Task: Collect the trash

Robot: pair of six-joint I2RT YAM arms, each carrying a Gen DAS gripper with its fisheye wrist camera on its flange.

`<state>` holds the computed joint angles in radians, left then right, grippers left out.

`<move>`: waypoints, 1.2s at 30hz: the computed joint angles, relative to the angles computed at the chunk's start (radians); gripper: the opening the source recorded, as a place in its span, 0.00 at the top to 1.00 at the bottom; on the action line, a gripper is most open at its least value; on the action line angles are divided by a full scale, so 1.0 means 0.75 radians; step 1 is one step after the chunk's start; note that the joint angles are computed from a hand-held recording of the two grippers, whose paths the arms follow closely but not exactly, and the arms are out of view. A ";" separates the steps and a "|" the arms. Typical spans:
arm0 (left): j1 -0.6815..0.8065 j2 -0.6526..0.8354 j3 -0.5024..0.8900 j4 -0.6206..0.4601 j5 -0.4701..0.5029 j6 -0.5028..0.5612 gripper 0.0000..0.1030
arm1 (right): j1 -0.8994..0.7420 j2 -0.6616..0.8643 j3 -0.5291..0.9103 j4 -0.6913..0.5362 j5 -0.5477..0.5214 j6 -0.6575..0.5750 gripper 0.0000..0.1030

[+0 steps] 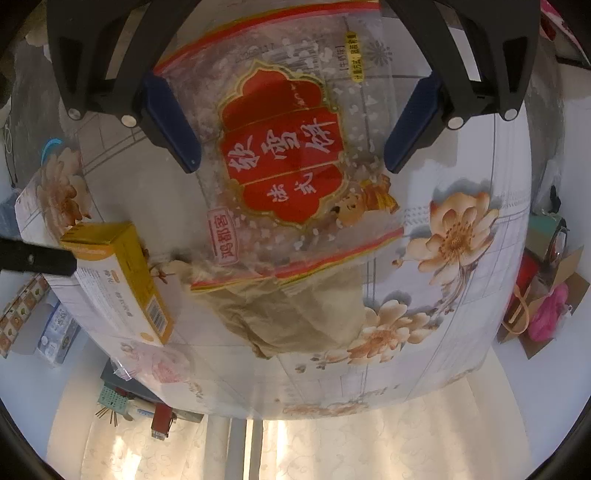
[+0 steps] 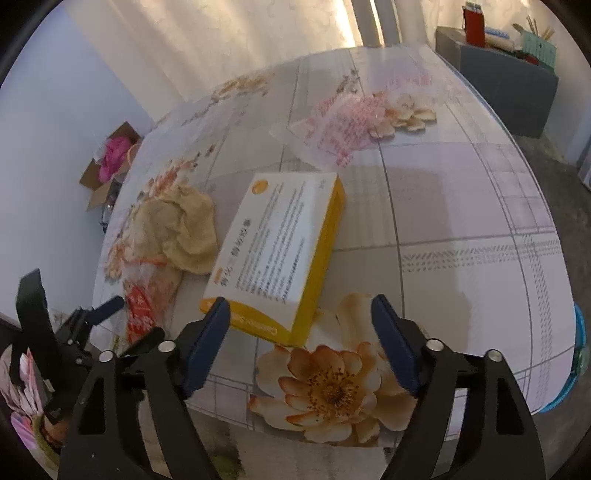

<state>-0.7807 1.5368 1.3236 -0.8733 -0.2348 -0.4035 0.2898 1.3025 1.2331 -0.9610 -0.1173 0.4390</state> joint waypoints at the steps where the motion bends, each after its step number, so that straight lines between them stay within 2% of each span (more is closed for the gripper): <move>1: 0.000 -0.005 -0.009 0.007 0.000 0.003 0.06 | -0.002 0.004 0.009 0.008 -0.003 0.002 0.20; 6: -0.017 -0.041 -0.055 0.037 -0.022 0.006 0.06 | 0.010 0.098 0.084 0.041 0.005 0.010 0.17; 15: -0.043 -0.110 -0.128 0.078 -0.060 0.014 0.18 | 0.107 0.321 0.210 0.038 0.128 0.042 0.17; 18: -0.040 -0.132 -0.150 0.091 -0.062 0.016 0.22 | 0.153 0.329 0.198 0.034 0.192 0.033 0.17; 19: -0.039 -0.136 -0.154 0.094 -0.061 0.019 0.23 | 0.161 0.326 0.195 0.027 0.208 0.029 0.21; 23: -0.032 -0.148 -0.172 0.117 -0.054 0.028 0.23 | 0.148 0.261 0.138 0.021 0.205 0.028 0.23; 29: 0.014 -0.197 -0.206 0.163 0.026 0.022 0.23 | 0.095 0.133 0.041 -0.017 0.187 0.029 0.25; 36: 0.158 -0.365 -0.280 0.267 0.257 -0.034 0.23 | 0.050 0.034 -0.041 -0.030 0.167 0.041 0.25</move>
<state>-0.6620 1.2627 1.1133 -0.6729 -0.0417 -0.4288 0.3270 1.3283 1.2026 -0.9832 0.0077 0.4698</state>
